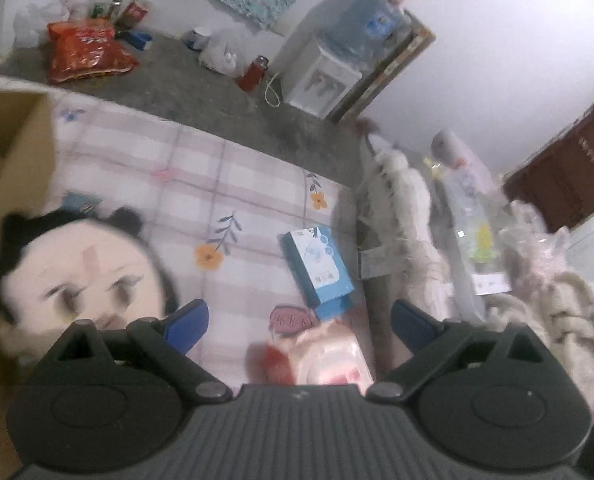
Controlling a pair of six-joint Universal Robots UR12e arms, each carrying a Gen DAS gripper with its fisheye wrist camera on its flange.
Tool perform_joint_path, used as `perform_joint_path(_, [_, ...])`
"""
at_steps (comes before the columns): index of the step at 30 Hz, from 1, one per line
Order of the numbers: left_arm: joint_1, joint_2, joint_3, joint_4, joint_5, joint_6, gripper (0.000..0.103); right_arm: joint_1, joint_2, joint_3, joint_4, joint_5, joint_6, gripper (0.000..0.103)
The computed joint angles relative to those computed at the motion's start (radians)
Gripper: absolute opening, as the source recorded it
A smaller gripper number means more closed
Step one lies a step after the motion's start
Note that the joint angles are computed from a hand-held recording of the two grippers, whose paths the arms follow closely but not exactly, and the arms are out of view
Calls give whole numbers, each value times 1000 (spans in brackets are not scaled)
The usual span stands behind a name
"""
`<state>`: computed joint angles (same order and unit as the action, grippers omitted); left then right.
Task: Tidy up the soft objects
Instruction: 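Grasp the white tape roll on the bed with the left gripper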
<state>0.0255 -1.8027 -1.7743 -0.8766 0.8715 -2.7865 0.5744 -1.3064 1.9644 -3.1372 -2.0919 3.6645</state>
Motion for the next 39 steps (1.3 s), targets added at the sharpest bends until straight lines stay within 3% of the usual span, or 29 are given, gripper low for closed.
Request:
perform_joint_path(3, [-49, -47, 33, 7, 82, -48, 98, -48, -2, 13, 41, 57, -12, 97])
perform_joint_path(5, [-64, -66, 38, -10, 119, -15, 95, -66, 24, 6, 50, 70, -13, 97])
perform_joint_path(9, [-75, -72, -1, 45, 231, 159, 84, -90, 33, 30, 77, 68, 16, 97])
perform_joint_path(13, [-85, -62, -53, 123, 345, 366, 71, -106, 41, 66, 18, 81, 67, 97])
perform_joint_path(16, [-99, -46, -98, 183, 410, 518, 70, -126, 49, 95, -47, 116, 118, 97])
perform_joint_path(23, [-116, -41, -115, 172, 515, 698, 65, -132, 53, 127, -133, 173, 156, 97])
perform_joint_path(32, [-156, -58, -89, 118, 648, 879, 62, -142, 62, 138, -199, 238, 162, 98])
perform_joint_path(37, [-174, -80, -48, 78, 704, 903, 42, -136, 69, 139, -231, 246, 148, 97])
perform_joint_path(39, [-176, -83, -38, 62, 709, 900, 40, -130, 69, 137, -233, 238, 129, 98])
